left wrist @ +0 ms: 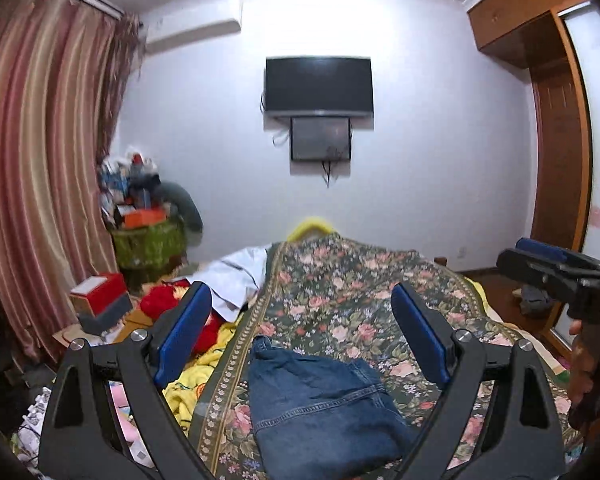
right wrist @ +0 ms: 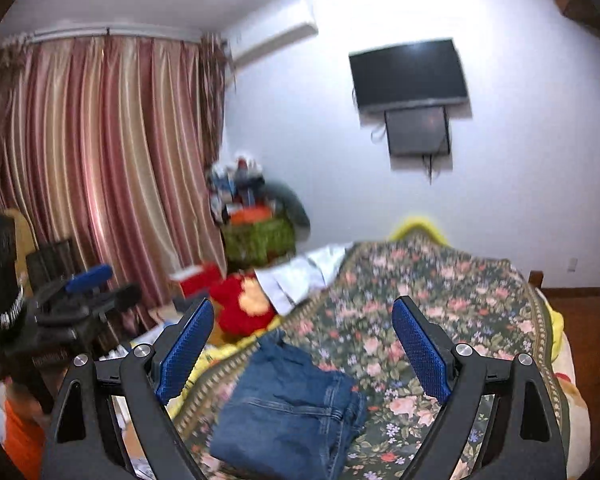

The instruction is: Fold large clothes

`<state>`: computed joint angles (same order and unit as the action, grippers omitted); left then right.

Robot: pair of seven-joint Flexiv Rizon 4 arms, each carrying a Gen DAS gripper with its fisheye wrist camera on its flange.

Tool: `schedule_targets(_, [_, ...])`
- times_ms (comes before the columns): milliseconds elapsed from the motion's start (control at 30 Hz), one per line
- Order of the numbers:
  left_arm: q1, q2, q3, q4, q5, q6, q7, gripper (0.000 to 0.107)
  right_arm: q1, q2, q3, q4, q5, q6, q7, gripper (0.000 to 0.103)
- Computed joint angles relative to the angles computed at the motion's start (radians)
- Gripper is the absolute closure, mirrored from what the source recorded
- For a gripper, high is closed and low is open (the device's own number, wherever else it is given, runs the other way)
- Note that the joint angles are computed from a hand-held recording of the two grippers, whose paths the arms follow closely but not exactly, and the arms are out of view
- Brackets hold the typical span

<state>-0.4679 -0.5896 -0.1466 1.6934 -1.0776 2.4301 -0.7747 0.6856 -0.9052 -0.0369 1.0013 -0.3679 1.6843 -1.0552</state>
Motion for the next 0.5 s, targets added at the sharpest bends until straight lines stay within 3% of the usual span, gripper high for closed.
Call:
schedule_targets(133, [-0.049, -0.007, -0.018, 0.021, -0.041, 0.099, -0.011, 0.015, 0.16, 0.098, -0.241, 0.214, 0.122, 0.135, 0.054, 0.013])
schedule_targets(233, [-0.054, 0.003, -0.045, 0.054, -0.058, 0.123, -0.054, 0.015, 0.269, 0.129, -0.368, 0.308, 0.219, 0.16, 0.033, 0.013])
schedule_targets(367, [-0.055, 0.016, -0.058, 0.092, -0.072, 0.124, -0.114, 0.014, 0.421, 0.141, -0.543, 0.403, 0.358, 0.173, 0.006, 0.0])
schedule_targets(500, [-0.071, 0.008, -0.065, 0.086, -0.129, 0.153, -0.083, 0.014, 0.461, 0.155, -0.569, 0.439, 0.391, 0.155, -0.028, 0.0])
